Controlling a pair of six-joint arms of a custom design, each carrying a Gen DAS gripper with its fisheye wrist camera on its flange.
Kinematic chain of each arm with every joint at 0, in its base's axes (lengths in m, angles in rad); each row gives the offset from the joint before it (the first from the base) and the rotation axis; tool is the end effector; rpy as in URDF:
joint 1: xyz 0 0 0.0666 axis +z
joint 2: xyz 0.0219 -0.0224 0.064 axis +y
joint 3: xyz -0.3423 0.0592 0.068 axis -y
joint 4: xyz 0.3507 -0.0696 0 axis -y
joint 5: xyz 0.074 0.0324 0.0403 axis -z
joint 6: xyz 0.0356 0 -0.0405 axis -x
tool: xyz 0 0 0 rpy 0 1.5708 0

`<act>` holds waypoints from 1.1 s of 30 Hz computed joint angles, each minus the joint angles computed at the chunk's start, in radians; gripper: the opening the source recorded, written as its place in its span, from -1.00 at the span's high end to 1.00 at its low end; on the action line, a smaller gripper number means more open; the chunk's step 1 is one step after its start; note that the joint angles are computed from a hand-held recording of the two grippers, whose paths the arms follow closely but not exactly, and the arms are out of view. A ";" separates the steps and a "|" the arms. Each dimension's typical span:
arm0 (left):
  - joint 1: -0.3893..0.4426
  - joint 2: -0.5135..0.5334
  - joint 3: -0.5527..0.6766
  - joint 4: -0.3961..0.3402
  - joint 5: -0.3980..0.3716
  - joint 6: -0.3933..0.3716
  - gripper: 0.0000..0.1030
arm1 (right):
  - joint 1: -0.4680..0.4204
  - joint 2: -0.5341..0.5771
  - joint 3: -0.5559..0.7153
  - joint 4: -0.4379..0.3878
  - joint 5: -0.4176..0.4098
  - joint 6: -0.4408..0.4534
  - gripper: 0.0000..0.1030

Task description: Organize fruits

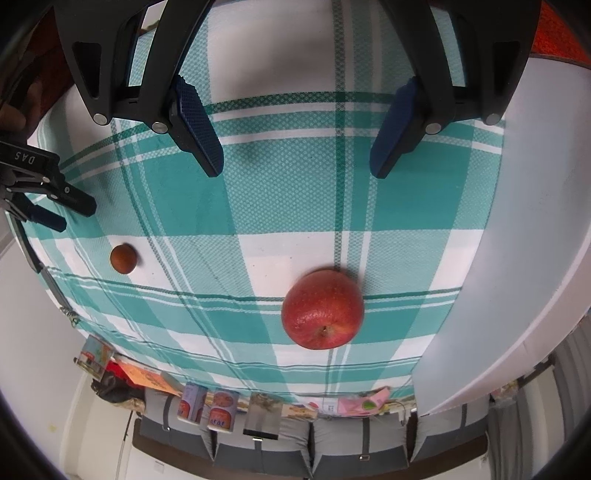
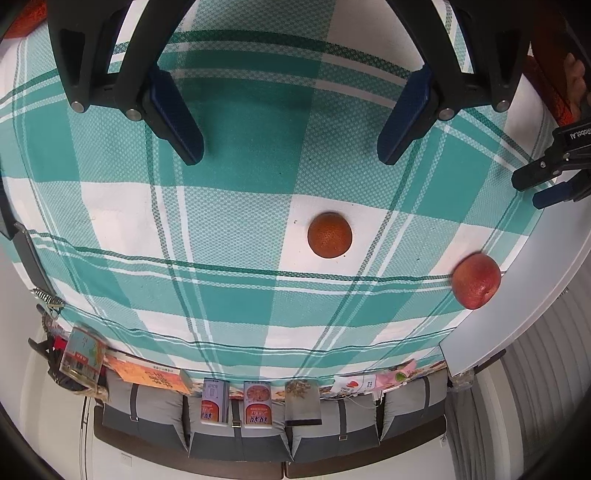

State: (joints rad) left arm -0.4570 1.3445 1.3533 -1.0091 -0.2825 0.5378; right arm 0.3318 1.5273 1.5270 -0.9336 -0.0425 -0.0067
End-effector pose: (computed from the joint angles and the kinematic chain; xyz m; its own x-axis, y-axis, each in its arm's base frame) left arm 0.3814 -0.1769 0.3914 -0.7965 -0.1565 -0.5840 -0.1390 0.9874 -0.0751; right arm 0.4635 0.1609 0.3872 -0.7624 -0.2556 -0.5945 -0.3442 0.9381 0.0381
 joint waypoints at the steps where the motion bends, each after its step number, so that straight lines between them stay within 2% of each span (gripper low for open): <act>1: 0.001 -0.001 -0.001 -0.001 0.000 -0.001 -0.62 | 0.001 -0.001 -0.002 0.004 0.004 0.000 -0.84; 13: 0.009 0.000 -0.004 -0.023 0.003 0.005 -0.62 | 0.003 -0.004 -0.016 0.014 0.011 0.014 -0.84; 15: 0.026 0.007 0.011 -0.021 0.038 -0.023 -0.62 | -0.007 0.002 -0.006 0.009 -0.010 0.011 -0.84; 18: 0.095 0.027 0.059 0.019 0.162 -0.090 -0.62 | -0.040 0.032 0.054 -0.021 -0.091 0.007 -0.84; 20: 0.134 0.087 0.141 -0.022 0.235 -0.141 -0.63 | -0.063 0.073 0.124 -0.070 -0.191 0.017 -0.83; 21: 0.142 0.126 0.192 -0.045 0.248 -0.177 -0.63 | -0.065 0.099 0.167 -0.104 -0.221 0.039 -0.81; 22: 0.145 0.154 0.228 -0.056 0.246 -0.212 -0.63 | -0.057 0.118 0.199 -0.129 -0.222 0.061 -0.79; 24: 0.143 0.215 0.301 -0.089 0.223 -0.264 -0.65 | -0.040 0.163 0.271 -0.184 -0.225 0.106 -0.58; 27: 0.144 0.292 0.398 -0.159 0.170 -0.292 -0.69 | -0.016 0.252 0.407 -0.297 -0.208 0.124 -0.42; 29: 0.158 0.321 0.440 -0.196 0.173 -0.285 -0.69 | -0.011 0.298 0.475 -0.359 -0.191 0.125 -0.36; 33: 0.202 0.329 0.467 -0.226 0.250 -0.219 -0.68 | -0.005 0.385 0.596 -0.468 -0.174 0.123 -0.31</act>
